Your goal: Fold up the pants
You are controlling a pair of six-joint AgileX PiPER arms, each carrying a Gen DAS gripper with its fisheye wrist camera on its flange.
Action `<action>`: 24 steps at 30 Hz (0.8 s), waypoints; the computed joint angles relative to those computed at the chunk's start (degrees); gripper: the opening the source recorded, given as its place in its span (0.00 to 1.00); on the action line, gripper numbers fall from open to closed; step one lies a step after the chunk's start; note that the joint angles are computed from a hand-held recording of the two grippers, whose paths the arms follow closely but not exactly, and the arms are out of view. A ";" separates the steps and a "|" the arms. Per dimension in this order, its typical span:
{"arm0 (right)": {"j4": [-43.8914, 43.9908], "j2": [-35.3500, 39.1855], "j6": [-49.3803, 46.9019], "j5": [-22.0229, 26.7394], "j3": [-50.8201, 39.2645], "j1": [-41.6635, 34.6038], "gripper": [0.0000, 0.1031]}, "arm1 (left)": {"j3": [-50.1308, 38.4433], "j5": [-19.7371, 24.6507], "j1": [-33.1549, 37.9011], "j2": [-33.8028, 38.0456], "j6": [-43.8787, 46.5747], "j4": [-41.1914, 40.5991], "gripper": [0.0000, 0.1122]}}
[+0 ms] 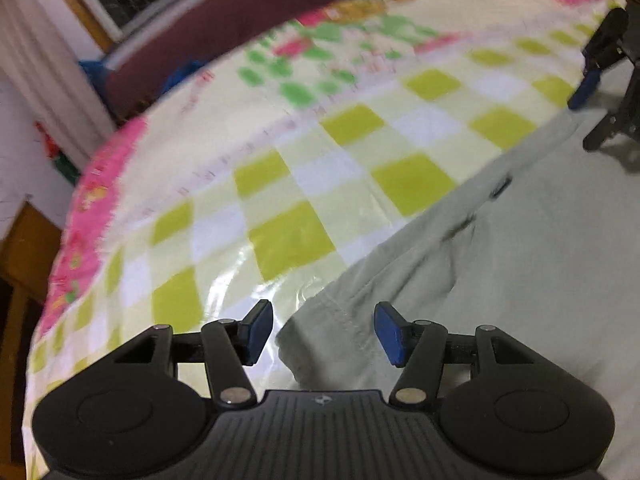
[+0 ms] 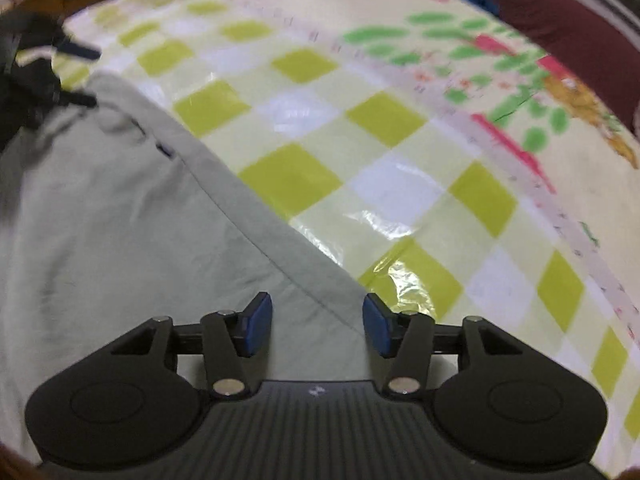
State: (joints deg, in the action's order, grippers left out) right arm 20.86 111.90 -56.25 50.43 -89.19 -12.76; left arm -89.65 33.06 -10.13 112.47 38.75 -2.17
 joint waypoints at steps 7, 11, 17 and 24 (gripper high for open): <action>1.82 5.47 -1.12 4.49 -6.77 -1.53 0.59 | -2.87 2.72 -0.95 2.92 0.63 3.47 0.61; 2.98 3.39 0.23 2.58 -3.46 -1.67 0.05 | 1.28 0.02 -3.18 0.67 -2.85 8.04 0.30; 0.88 -5.34 0.01 -1.31 4.95 -0.33 0.02 | 10.31 -5.19 -6.12 -6.28 -14.44 22.14 0.16; 14.75 -29.35 -10.94 4.43 21.09 -7.77 0.02 | 30.84 -8.33 -3.30 -33.52 -12.77 16.77 0.16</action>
State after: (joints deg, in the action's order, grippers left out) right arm 35.61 82.55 -67.19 54.86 -68.10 -20.53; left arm -58.81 24.73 -13.43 78.95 25.97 14.60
